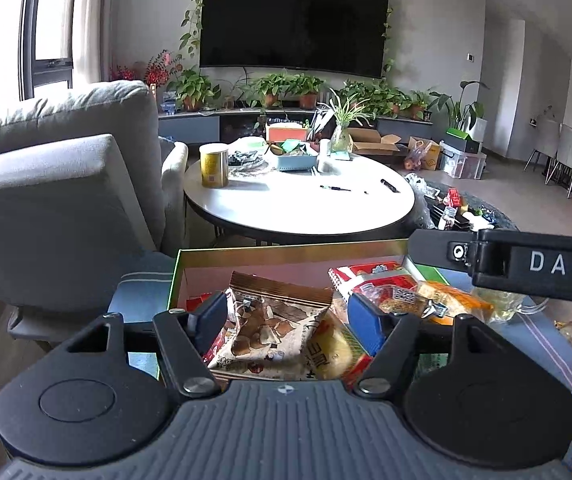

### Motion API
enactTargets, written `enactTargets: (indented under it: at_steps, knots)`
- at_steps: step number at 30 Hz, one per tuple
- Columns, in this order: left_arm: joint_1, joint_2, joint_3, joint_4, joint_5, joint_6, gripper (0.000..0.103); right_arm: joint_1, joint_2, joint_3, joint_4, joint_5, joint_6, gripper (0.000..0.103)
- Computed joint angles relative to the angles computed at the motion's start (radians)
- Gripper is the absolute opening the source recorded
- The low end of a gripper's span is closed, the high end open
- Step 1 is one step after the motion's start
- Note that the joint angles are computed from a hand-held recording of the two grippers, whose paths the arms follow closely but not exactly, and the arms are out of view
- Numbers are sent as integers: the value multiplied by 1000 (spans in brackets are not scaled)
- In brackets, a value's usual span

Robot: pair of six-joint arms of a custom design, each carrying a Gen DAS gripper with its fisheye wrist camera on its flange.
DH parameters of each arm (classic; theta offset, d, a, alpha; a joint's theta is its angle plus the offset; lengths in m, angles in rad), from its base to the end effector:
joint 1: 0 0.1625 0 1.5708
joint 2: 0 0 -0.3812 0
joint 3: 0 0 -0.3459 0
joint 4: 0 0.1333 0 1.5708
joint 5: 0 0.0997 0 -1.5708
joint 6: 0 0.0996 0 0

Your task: Organize snacks

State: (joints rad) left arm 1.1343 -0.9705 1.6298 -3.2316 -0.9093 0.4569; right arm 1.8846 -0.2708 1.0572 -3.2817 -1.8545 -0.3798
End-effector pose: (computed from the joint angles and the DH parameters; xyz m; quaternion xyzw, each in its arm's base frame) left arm -0.0811 -0.6338 0.3068 0.2178 0.8156 -0.4511 0.2895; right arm 0.3312 -0.6790 0.0416 0.2419 -0.8547 0.4371 0.1410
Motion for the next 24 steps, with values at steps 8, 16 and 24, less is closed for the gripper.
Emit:
enactTargets:
  at_steps: [8,16,24]
  knots:
    - [-36,-49,115,-109,33,46,74,9,-60,117,-56,7,7,80]
    - [-84,-114,265,-252,53,77,80,15,-129,254,-125,9,19,80]
    - [-148,-158,425,-380,149,73,86,19,-206,442,-170,-6,41,80]
